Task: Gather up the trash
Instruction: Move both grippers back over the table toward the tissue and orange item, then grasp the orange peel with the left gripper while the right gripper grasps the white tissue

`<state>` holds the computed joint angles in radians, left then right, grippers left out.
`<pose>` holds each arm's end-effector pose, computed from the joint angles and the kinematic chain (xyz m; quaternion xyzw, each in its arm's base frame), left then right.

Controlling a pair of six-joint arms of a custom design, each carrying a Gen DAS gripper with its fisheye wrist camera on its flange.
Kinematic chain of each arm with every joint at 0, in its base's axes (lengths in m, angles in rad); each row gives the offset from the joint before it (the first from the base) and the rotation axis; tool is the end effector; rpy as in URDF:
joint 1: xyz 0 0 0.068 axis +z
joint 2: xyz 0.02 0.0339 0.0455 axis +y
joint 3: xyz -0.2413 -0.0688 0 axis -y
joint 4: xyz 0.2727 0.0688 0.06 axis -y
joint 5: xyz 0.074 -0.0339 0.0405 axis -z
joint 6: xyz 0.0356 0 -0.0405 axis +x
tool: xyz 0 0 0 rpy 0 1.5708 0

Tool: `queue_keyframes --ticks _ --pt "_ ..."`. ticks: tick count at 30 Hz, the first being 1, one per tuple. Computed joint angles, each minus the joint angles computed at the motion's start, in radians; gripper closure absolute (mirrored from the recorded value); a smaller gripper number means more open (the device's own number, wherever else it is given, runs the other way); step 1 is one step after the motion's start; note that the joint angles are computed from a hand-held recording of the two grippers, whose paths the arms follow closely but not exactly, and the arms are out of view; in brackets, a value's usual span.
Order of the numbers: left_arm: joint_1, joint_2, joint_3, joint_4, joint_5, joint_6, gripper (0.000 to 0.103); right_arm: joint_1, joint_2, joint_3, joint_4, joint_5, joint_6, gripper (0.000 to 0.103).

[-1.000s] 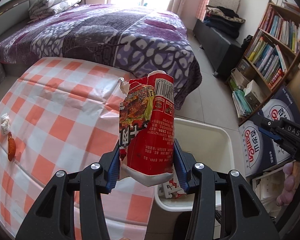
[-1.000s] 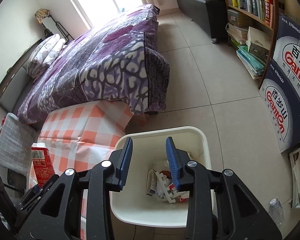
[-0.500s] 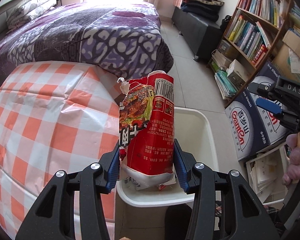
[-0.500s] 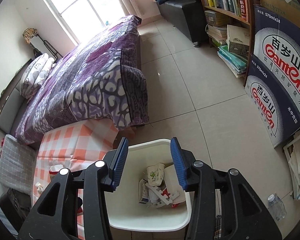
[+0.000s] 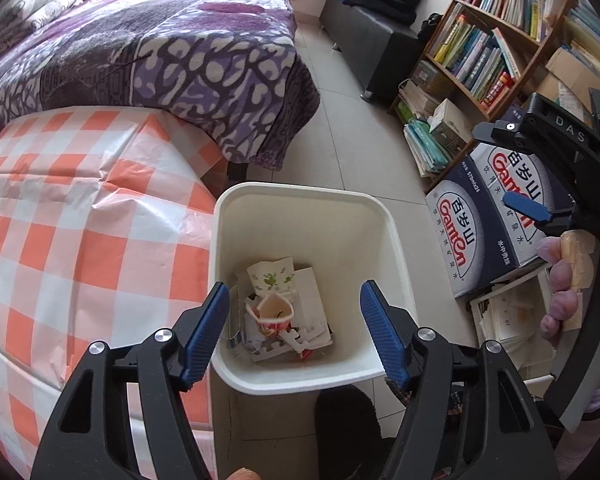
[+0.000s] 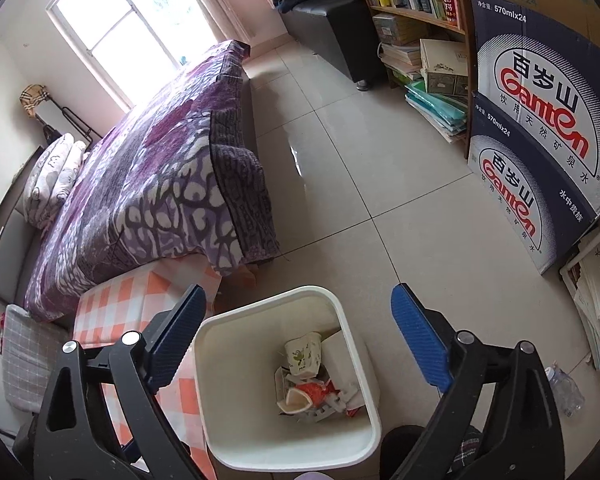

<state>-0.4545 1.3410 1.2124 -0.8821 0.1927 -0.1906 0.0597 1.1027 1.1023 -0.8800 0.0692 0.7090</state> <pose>0.2675 -0.1383 0.2807 0.1522 0.9448 -0.1749 0.2316 0.2533 0.0127 0.3043 0.3111 0.8876 0.0966 0.3257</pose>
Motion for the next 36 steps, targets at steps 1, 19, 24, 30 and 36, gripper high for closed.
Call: queue_keyframes --ticks 1,19,24,30,36 --pt "0.016 0.0 -0.002 -0.007 -0.002 0.005 0.036 0.007 0.008 0.005 -0.001 0.0 0.004 0.01" --pt "0.706 0.307 0.136 -0.018 -0.311 0.144 0.031 0.273 0.258 0.171 0.015 0.011 0.077 0.009" --pt "0.844 0.405 0.195 0.029 -0.293 0.179 0.031 0.349 0.341 0.236 0.014 0.029 0.107 0.009" --pt "0.943 0.484 0.243 -0.006 -0.211 0.208 0.048 0.438 0.459 0.33 0.009 0.049 0.133 0.009" --pt "0.995 0.465 0.219 -0.017 -0.146 0.286 0.078 0.521 0.579 0.426 -0.005 0.076 0.15 0.009"
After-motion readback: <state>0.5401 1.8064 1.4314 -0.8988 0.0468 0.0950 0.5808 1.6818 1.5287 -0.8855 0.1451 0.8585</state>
